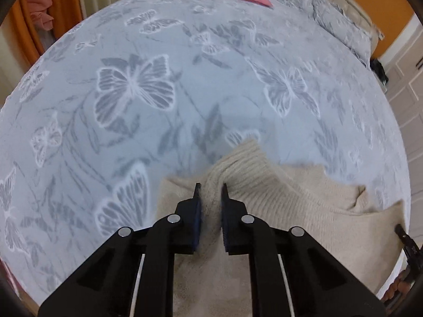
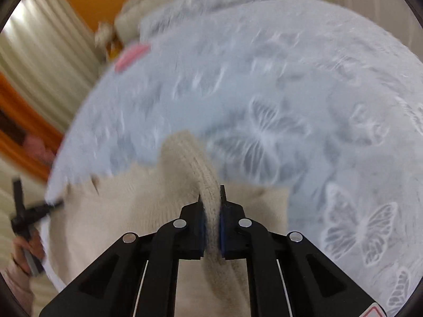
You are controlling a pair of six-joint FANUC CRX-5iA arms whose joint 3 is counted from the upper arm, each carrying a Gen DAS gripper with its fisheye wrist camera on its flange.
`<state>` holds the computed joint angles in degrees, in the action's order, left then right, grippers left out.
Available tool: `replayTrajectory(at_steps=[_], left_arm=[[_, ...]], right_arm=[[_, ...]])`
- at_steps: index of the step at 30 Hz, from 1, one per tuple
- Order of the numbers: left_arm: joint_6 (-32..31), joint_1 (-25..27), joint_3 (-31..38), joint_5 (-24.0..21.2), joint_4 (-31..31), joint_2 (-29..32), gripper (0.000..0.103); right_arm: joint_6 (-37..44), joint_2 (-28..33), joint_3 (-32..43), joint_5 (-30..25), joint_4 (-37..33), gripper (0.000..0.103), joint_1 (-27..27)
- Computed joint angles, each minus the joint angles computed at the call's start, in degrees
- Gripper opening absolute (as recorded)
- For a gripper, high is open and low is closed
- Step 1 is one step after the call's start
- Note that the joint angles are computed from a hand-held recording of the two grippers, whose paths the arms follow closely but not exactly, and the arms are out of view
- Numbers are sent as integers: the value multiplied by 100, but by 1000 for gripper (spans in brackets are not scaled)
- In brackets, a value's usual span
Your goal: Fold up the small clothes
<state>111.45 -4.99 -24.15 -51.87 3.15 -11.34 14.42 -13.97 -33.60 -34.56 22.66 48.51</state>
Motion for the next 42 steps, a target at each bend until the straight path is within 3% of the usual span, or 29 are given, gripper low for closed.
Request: replayTrajectory(at_steps=[1, 4, 6, 8, 9, 11, 13, 15, 16, 17, 18, 22, 24, 26, 31, 34, 35, 36, 39, 41, 42], left_arm=[[55, -16, 83, -49, -140, 157, 12], [153, -43, 101, 54, -296, 359, 13], [25, 70, 13, 90, -48, 225, 17], [-310, 243, -299, 241, 446, -196, 18], [-389, 240, -372, 254, 479, -387, 18], [-374, 109, -499, 102, 367, -873, 17], [-566, 26, -790, -69, 606, -1289, 17], [-591, -129, -1008, -287, 654, -1399, 18], [-490, -239, -1041, -387, 543, -1309, 18], [-288, -352, -1059, -489, 362, -1207, 19], [-142, -398, -1122, -498, 265, -1198, 18], [345, -684, -909, -700, -239, -1336, 18], [441, -788, -848, -848, -351, -1275, 19], [511, -705, -981, -829, -267, -1316, 19], [987, -1075, -859, -1063, -631, -1436, 19], [985, -1014, -883, -1063, -598, -1438, 19], [1031, -1068, -844, -1082, -656, -1400, 19], [1074, -1127, -799, -1112, -717, -1376, 19], [1185, -1267, -707, -1194, -870, -1347, 19], [1180, -1255, -729, -1194, -846, -1379, 19], [1163, -1244, -736, -1187, -827, -1378, 20]], right_arm=[[-28, 124, -32, 3, -99, 7, -107], [878, 627, 302, -227, -1243, 7, -377], [421, 340, 138, -64, -1031, 9, -317], [-434, -255, -252, 171, -378, 11, -34], [-908, -610, -468, 46, 172, 11, 273], [-1332, -1052, -692, -162, 550, 12, 761], [-1387, -1215, -745, -494, 437, 11, 1285], [-1140, -926, -568, -1026, 43, 10, 1660], [-907, -706, -487, -1347, -341, 1, 1710], [-914, -686, -570, -1369, -520, 0, 1721], [-1218, -843, -722, -1249, -398, 0, 1760], [-2467, -1438, -827, -2023, 562, 9, 2365], [-2059, -1280, -725, -2174, 147, 9, 2283], [-1533, -1043, -662, -2183, -579, 0, 2016], [-2915, -1774, -962, -2379, 290, 8, 2742], [-1923, -1151, -529, -2416, -759, 6, 2398], [-1773, -1096, -526, -2291, -1017, 0, 2313], [-1921, -1199, -542, -2332, -976, 1, 2310], [-2641, -1543, -676, -2468, -368, 13, 2609], [-2633, -1506, -598, -2643, -249, 28, 2634], [-2510, -1441, -564, -2673, -262, 41, 2548]])
